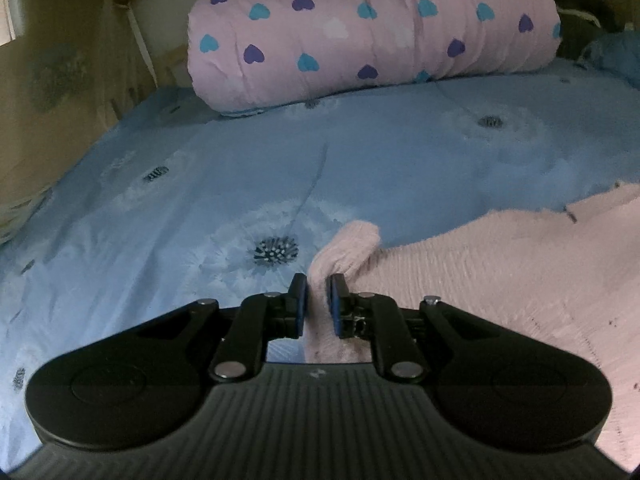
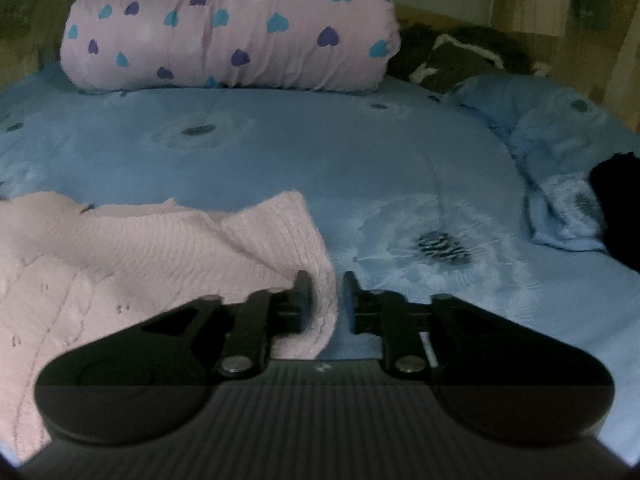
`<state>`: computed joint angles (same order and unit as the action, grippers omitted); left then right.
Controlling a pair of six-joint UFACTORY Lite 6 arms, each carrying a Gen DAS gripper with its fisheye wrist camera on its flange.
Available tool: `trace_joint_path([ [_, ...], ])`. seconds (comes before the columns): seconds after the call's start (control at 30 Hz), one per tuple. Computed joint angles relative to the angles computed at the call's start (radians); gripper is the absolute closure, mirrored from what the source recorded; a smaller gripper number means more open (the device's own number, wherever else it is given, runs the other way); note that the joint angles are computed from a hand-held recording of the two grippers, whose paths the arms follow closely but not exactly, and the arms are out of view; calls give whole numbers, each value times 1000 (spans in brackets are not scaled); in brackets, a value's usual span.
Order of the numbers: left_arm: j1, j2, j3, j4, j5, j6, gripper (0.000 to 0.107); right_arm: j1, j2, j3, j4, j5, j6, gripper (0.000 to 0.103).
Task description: Fold small clothes
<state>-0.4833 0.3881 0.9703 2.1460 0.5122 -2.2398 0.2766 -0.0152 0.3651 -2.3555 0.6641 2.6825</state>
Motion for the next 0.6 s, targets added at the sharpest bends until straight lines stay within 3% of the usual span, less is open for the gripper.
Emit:
trace_joint_path([
  [0.2,9,-105,-42,-53,-10,74,90,1,-110,-52,50,-35,-85,75],
  [0.37,19,-183,-74,-50,-98,79,84,51,-174,-73,67,-56,-141,75],
  [0.53,-15,-142,-20,-83,-208,92,47,114,-114,10,70,-104,-199,72],
  [0.57,-34,-121,-5,-88,-207,96,46,129,-85,38,71,-113,-201,69],
  [0.6,-55,-97,10,-88,-201,96,45,140,-55,64,63,-117,-189,59],
])
